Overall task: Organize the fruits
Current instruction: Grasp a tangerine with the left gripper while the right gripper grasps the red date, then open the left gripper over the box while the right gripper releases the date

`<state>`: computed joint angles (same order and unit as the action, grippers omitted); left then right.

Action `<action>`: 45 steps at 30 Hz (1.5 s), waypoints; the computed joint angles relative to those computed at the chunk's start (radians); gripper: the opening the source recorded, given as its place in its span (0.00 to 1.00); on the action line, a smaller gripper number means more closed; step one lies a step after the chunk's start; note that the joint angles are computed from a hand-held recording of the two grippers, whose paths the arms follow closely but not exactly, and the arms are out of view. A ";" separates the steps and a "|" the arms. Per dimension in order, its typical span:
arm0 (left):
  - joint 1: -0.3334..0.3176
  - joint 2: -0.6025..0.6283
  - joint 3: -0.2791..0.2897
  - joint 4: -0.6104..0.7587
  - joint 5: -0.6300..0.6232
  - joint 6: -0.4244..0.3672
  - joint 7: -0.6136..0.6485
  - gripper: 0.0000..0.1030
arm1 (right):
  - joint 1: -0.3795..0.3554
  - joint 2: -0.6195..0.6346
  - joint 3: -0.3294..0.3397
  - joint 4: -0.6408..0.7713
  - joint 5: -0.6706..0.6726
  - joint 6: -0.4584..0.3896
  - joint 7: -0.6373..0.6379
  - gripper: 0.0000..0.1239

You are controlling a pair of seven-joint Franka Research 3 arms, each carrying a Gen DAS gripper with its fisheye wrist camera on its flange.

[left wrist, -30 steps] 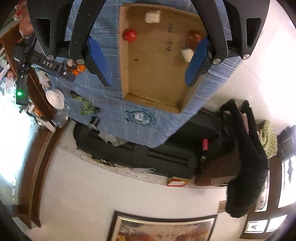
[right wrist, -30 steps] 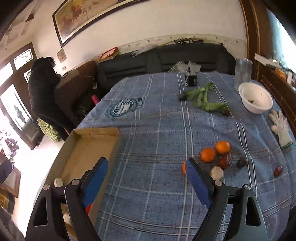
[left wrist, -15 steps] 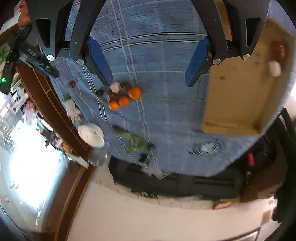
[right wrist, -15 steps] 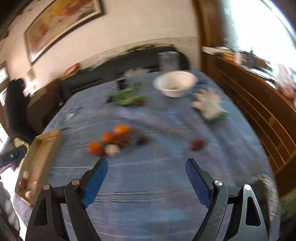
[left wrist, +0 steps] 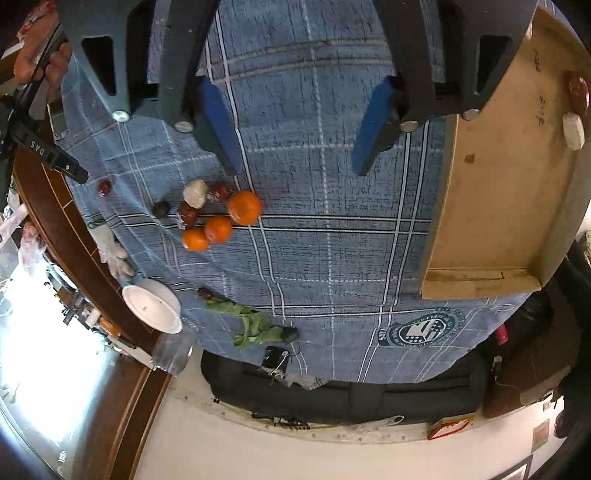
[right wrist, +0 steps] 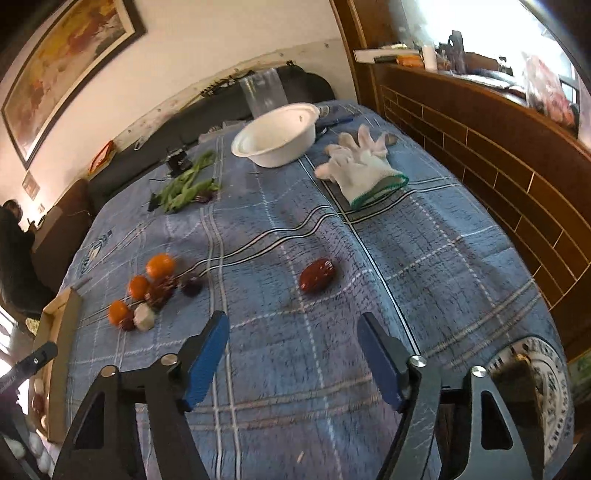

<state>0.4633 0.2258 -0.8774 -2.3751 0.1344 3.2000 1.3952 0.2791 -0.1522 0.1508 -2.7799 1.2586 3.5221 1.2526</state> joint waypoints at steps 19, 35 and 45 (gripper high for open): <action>-0.363 0.311 0.259 0.326 -0.040 -0.077 0.153 0.28 | 0.013 0.248 -0.088 0.208 0.064 0.041 -0.166 0.50; -0.367 0.311 0.290 0.289 0.123 0.010 0.058 0.28 | 0.023 0.248 -0.091 0.176 0.017 0.095 -0.071 0.23; -0.319 0.322 0.253 0.287 0.157 0.016 0.000 0.28 | 0.049 0.246 -0.079 0.150 -0.063 0.158 -0.008 0.23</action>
<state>0.1447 0.5481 -0.6240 -2.0886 0.2916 3.2160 1.3947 0.3283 0.0942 0.0716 -2.6299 1.1957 3.6799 1.2445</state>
